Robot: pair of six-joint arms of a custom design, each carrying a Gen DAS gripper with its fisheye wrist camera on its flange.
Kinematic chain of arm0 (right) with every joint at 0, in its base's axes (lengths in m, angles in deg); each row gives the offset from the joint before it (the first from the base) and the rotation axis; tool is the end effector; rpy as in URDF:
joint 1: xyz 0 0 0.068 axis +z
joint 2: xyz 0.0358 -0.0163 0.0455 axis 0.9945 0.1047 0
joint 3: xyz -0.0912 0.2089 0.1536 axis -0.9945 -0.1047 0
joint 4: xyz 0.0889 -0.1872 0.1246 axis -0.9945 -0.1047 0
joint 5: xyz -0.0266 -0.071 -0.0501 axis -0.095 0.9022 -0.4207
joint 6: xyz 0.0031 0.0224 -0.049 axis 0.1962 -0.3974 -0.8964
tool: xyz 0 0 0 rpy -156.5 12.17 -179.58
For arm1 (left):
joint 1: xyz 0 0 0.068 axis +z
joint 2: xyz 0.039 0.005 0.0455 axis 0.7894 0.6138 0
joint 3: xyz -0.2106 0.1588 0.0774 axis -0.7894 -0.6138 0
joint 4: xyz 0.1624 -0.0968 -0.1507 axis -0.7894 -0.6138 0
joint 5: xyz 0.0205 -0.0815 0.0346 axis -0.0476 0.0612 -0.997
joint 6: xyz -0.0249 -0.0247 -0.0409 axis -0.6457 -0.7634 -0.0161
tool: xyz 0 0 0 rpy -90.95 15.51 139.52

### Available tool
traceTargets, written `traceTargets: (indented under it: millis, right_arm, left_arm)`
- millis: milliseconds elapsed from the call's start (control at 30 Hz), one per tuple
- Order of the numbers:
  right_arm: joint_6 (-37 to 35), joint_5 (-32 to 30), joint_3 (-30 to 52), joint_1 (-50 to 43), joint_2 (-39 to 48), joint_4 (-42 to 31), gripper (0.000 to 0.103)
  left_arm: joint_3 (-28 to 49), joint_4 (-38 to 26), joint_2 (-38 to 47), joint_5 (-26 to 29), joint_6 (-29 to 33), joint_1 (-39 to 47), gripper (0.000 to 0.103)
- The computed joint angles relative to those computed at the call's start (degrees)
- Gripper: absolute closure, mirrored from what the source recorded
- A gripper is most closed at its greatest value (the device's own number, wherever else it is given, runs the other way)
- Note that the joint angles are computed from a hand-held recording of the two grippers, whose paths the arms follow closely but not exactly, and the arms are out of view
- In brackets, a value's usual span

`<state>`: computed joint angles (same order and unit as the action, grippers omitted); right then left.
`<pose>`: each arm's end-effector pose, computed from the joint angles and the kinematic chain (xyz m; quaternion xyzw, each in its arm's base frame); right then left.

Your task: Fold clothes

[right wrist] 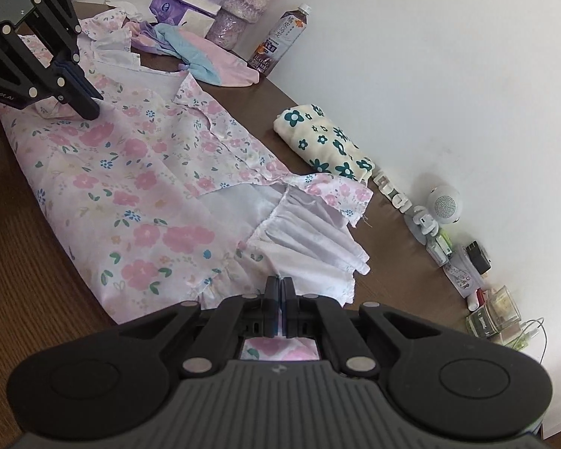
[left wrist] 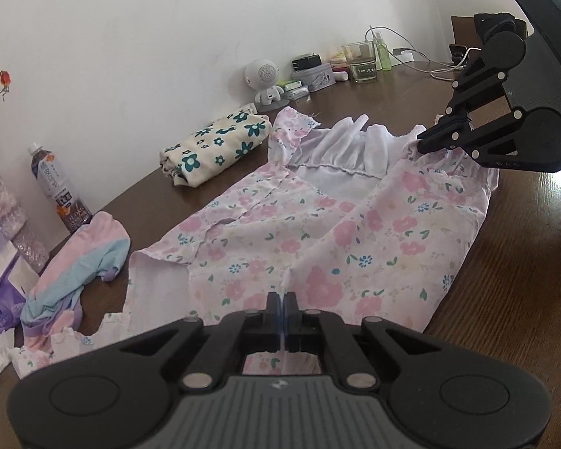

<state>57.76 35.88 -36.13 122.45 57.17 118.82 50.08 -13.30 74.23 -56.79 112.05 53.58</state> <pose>0.1869 0.1277 0.1096 -0.3580 0.8097 -0.1507 0.4398 0.2044 -0.0077 0.0985 0.3810 0.8161 -0.0087 0.4344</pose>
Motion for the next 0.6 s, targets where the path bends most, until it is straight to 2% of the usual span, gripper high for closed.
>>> traceTargets:
  millis: [133,233,333,367,400,433,467,600]
  right_arm:
    - [0.79,-0.51,0.59,-0.51,2.09,0.64,0.102]
    - [2.16,-1.11,1.17,-1.13,3.01,0.01,0.101]
    - [4.79,-1.98,1.43,-2.13,3.27,-0.51,0.098]
    - [6.27,-1.70,1.00,-2.50,2.16,-0.64,0.091]
    - [7.96,-1.12,0.43,-2.85,0.66,-0.81,0.068]
    - [9.64,-0.53,-0.09,-3.22,-0.85,-1.06,0.054]
    - [11.42,0.37,-1.09,-3.58,-3.05,-1.06,0.035]
    - [18.99,-4.50,-4.39,-7.21,-15.54,-7.40,0.032]
  left_arm:
    - [0.51,0.77,2.12,0.15,-0.67,-0.11,0.100]
    - [1.06,0.25,2.14,0.99,-2.58,0.74,0.093]
    - [2.30,-3.83,-0.68,3.74,-6.59,3.77,0.070]
    - [2.39,-5.84,-2.79,5.72,-7.81,5.62,0.062]
    - [2.48,-7.86,-4.93,7.78,-8.96,7.55,0.060]
    - [2.10,-9.56,-7.44,10.33,-9.66,9.88,0.059]
    - [1.64,-11.37,-10.06,12.86,-10.06,12.22,0.056]
    - [0.42,-19.90,-18.07,21.86,-8.78,19.41,0.054]
